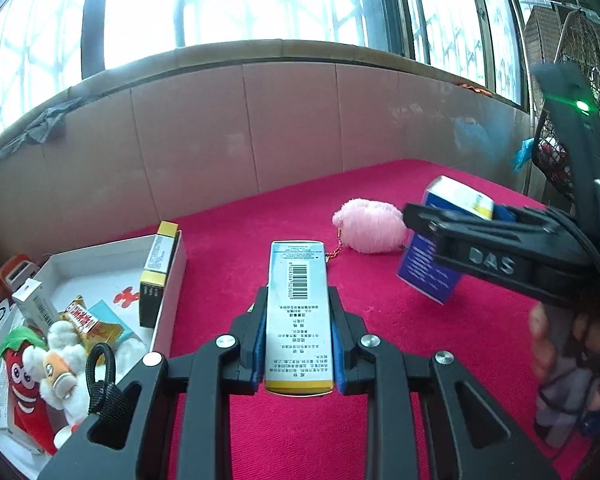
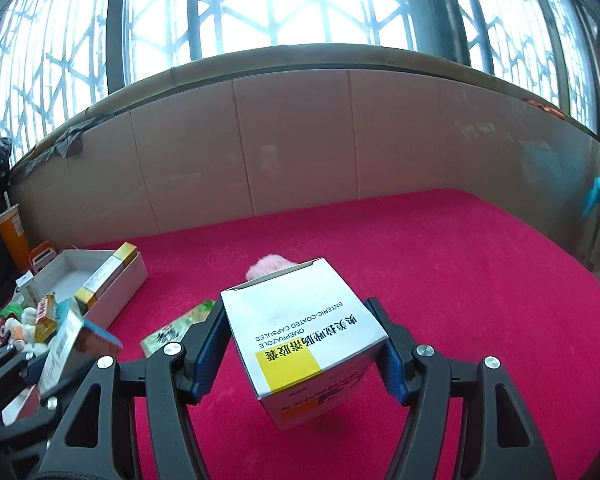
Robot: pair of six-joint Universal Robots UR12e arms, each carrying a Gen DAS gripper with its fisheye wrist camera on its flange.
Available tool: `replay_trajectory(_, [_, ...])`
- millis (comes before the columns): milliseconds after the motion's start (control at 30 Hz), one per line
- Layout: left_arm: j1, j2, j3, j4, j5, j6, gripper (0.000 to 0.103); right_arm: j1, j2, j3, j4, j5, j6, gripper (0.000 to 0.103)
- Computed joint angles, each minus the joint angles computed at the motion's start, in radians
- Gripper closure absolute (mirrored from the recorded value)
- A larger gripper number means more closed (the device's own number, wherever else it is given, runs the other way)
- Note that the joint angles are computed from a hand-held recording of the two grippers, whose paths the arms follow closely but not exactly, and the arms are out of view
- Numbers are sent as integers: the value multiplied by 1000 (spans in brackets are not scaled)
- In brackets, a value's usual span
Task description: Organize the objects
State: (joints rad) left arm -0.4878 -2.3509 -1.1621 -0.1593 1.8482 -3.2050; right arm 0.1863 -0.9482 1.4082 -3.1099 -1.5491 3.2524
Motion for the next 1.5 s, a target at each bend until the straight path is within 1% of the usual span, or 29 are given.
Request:
replay_trajectory(67, [1, 10, -9, -11, -4, -24, 79, 2, -16, 23, 1, 5, 9, 33])
replay_trajectory(100, [3, 17, -16, -19, -16, -47, 79, 4, -25, 37, 1, 7, 16, 33])
replay_trajectory(133, [8, 31, -27, -31, -37, -86, 79, 5, -34, 50, -1, 8, 22, 33])
replay_trajectory(200, [10, 46, -45, -27, -44, -118, 79, 8, -48, 70, -9, 9, 30, 33])
replay_trajectory(367, [5, 77, -86, 29, -18, -122, 79, 18, -66, 93, -22, 5, 23, 33])
replay_trajectory(467, [2, 85, -96, 35, -4, -117, 79, 24, -69, 92, -16, -2, 22, 33])
replay_trajectory(1000, [14, 117, -134, 57, 21, -155, 79, 41, -80, 90, 0, -10, -30, 32])
replay_trajectory(1200, [21, 128, -150, 87, 38, -168, 79, 49, -81, 85, 7, -8, -52, 32])
replay_trajectory(1500, [31, 143, -178, 131, 35, -187, 79, 65, -78, 77, 6, -16, -87, 32])
